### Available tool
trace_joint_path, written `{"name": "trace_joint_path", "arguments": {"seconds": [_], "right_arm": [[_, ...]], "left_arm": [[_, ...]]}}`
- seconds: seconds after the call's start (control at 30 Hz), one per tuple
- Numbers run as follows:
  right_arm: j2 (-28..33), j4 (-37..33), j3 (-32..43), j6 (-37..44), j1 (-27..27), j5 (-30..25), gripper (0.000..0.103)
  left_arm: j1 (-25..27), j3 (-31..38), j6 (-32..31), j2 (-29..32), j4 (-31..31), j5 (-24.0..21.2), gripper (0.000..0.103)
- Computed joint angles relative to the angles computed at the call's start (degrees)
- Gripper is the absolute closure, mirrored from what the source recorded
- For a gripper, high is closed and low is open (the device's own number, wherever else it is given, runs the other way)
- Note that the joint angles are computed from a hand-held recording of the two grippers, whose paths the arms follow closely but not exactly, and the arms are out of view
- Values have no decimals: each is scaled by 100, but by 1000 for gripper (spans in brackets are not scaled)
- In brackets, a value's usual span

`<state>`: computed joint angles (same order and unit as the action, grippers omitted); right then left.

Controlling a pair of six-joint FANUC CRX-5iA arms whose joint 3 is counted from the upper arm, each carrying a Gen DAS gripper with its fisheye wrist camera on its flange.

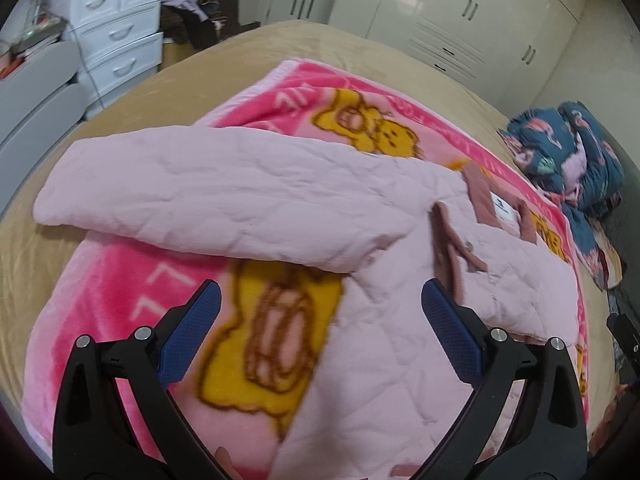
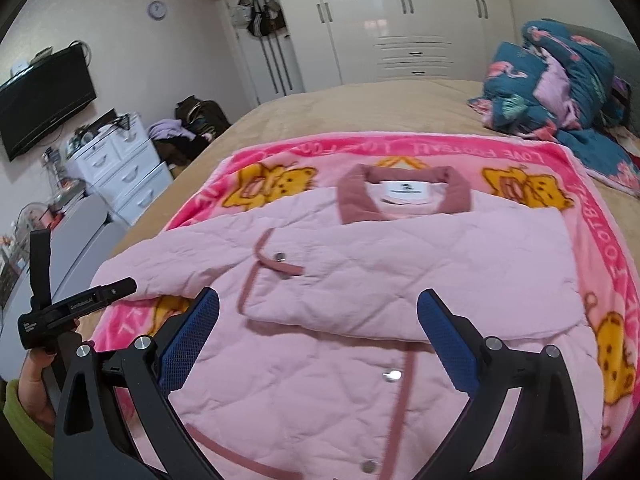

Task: Fold large clothes
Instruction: 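Move the left gripper to the other sleeve cuff and grasp it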

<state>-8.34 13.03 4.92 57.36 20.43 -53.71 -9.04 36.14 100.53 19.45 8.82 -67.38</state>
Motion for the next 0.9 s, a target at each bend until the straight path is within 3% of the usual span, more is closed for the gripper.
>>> {"name": "trace_joint_path", "arguments": {"seconds": [0.9], "right_arm": [[1578,-239,1403,711,1159,-238,4]], "left_arm": [[1290,-1233,233,-337,452,667,9]]}}
